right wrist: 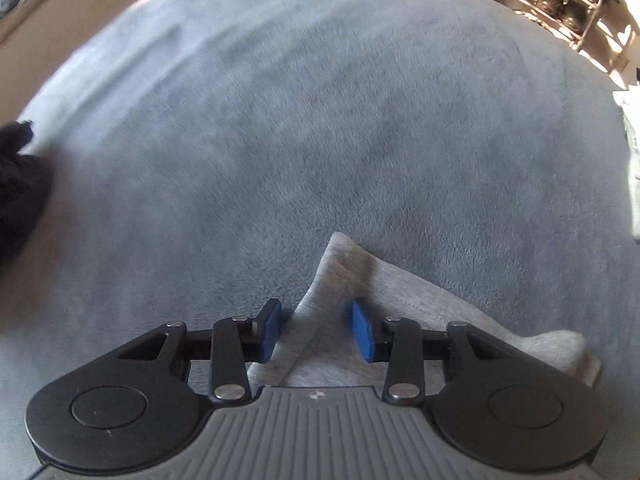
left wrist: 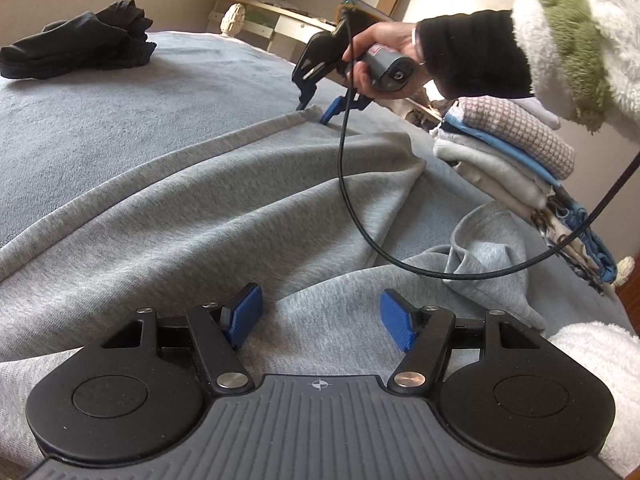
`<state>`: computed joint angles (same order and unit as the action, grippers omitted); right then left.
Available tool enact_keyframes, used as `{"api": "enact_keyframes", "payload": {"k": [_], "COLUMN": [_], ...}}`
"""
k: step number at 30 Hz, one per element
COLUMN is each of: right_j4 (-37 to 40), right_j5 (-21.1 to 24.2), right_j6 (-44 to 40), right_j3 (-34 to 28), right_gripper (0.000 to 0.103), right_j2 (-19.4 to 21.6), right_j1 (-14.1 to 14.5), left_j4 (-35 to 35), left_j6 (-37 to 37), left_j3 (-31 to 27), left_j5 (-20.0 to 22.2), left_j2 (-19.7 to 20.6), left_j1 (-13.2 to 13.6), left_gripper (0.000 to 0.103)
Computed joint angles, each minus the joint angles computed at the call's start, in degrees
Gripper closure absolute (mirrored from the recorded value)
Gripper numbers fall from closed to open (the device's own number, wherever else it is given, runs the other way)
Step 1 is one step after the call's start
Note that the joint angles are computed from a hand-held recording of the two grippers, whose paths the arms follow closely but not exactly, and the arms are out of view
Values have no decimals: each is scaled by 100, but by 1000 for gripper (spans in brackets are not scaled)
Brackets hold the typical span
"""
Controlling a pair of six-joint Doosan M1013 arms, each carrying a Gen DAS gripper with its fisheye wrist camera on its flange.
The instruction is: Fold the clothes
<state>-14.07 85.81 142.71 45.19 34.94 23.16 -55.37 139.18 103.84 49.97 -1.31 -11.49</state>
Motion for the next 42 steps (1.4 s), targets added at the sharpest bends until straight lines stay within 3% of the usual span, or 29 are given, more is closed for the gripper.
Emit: {"api": "enact_keyframes", "payload": {"k": [2,3,8,15,21,24,26,28,30,33,35,37,39,42], "right_j4": [-252,-362,-926,-1245,-1322,-1091,-916,-1125,-1288,21,1229,1827,1870,1761], "right_j5": [8,-49,-288,-191,-422,-568,-910,-1489,-1963,-2519,-2348,-1857,-1242,-859], "right_j6": [-22,-2,26,85,93,200,578,1174,1632,437,-771,-1693,-2211,-2125], "right_j3": [7,34,-53,-550,-387,-260,11,542,949,1400,1504,1533,1536,1779], "right_gripper": [93,96,97,97,97,97,95,77,74,74,74,74,74,74], "right_j2": [11,-10,29,504,505,400,199,-198,-544,-1013,-1179,-1236,-1211,-1230], "right_j1": [69,100,276,396,378,309,249,293,321,273,278,399,572,643], "left_j4": [-70,-106,-211,-196,-137,-134,-176,-266,-387,-633,-735,-677,-445,-193], "left_j6": [62,93,119,195,201,160,147,107,62,82,41,-254,-767,-1211], "left_j3": [18,28,43,73,83,80,88,98,105,99,69,5,-81,-107], "left_j5": [16,25,58,-7,-75,-65,-52,-53,-61,-133,-236,-398,-450,-494], "left_j2": [-3,-4,12,-8,-22,-20,-30,-47,-65,-89,-86,-47,26,74], "left_j1": [25,38,69,34,1,10,27,63,106,200,261,299,342,375], "left_gripper": [37,37,37,37,37,37,37,37,36,36,36,36,36,36]}}
